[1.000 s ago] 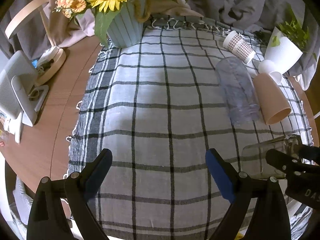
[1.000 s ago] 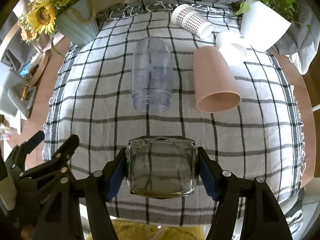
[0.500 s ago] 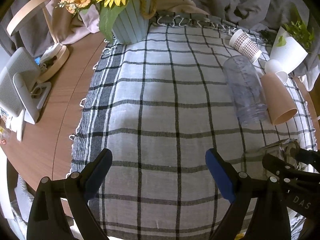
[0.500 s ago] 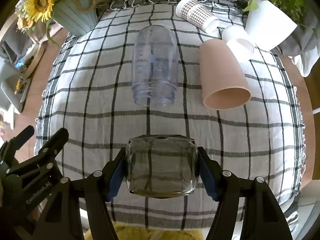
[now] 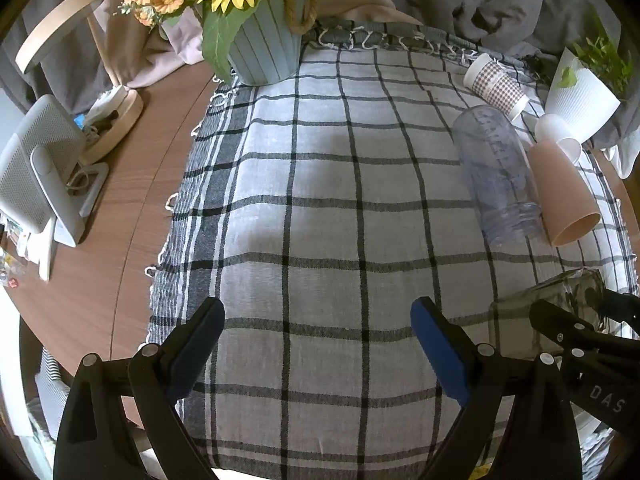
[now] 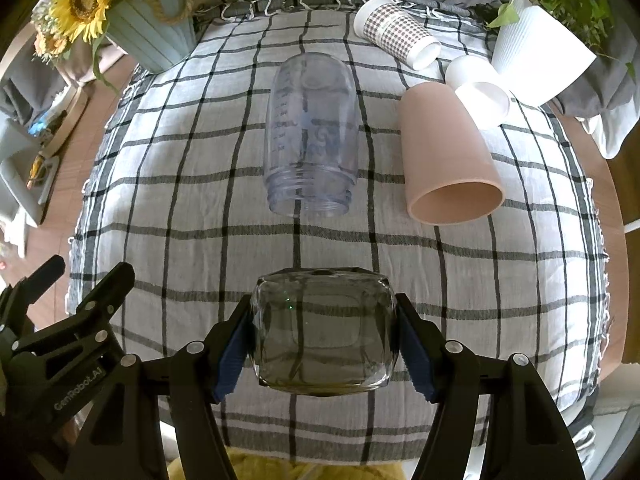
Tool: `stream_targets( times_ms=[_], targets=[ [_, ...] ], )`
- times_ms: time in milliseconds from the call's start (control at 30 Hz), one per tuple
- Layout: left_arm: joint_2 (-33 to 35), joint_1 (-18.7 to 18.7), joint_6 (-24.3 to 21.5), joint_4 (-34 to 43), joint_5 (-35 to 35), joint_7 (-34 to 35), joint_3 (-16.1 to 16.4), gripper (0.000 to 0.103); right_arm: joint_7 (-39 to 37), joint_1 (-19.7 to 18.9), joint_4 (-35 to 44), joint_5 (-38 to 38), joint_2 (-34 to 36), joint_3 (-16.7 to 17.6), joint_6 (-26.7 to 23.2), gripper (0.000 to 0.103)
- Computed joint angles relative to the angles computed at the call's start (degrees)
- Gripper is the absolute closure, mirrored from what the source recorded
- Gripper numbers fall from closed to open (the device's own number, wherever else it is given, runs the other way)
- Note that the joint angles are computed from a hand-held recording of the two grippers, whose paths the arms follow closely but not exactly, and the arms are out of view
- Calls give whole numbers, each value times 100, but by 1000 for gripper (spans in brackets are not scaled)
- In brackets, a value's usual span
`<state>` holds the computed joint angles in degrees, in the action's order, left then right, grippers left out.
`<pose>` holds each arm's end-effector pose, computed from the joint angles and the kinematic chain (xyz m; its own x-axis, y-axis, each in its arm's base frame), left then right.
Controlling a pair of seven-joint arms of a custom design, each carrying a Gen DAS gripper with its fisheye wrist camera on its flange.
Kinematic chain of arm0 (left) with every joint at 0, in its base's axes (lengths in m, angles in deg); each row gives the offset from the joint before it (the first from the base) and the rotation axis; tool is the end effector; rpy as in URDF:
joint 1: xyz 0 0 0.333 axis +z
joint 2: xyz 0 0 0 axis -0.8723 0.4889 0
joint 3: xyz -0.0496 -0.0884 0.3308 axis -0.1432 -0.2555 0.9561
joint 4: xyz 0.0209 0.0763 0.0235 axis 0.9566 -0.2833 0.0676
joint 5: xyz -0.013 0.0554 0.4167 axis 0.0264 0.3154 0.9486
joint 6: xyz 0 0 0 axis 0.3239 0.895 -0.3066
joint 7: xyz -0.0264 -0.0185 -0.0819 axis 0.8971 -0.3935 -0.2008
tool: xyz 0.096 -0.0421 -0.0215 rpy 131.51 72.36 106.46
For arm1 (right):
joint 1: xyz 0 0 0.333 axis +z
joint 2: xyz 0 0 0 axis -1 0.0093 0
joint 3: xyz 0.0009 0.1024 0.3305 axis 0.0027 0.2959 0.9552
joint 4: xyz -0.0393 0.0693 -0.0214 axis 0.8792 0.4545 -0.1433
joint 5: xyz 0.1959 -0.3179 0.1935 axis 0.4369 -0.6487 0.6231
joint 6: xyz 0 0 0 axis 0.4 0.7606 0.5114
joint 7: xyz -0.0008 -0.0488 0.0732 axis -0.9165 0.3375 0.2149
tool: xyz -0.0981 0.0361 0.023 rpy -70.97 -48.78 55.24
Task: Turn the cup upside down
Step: 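Turn the glass cup rim-down with the right gripper, set it down, open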
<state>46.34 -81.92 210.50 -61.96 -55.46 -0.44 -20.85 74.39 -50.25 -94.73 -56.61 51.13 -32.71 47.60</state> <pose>0.6497 -0.3370 0.3351 0.1824 -0.9797 -0.0826 -0.9082 -0.1357 -0.3959 0.6985 0.5339 0.3305 -0.2697 -0.9597 -0.0790 -0.9301 0.2809 -0.2366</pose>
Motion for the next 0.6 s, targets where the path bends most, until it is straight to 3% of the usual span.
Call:
stream_targets(
  times_ms=[333, 433, 600],
  targets=[
    [-56, -63, -167, -1, 98, -77, 15, 8, 84, 16, -591, -57, -293, 7, 396, 35],
    [-98, -56, -211, -27, 92, -130, 10, 8, 161, -7, -900, -13, -457, 43, 613, 20],
    [-177, -75, -304, -60, 177, -200, 3, 8, 291, 81, -1439, -172, -799, -31, 937, 20]
  ],
)
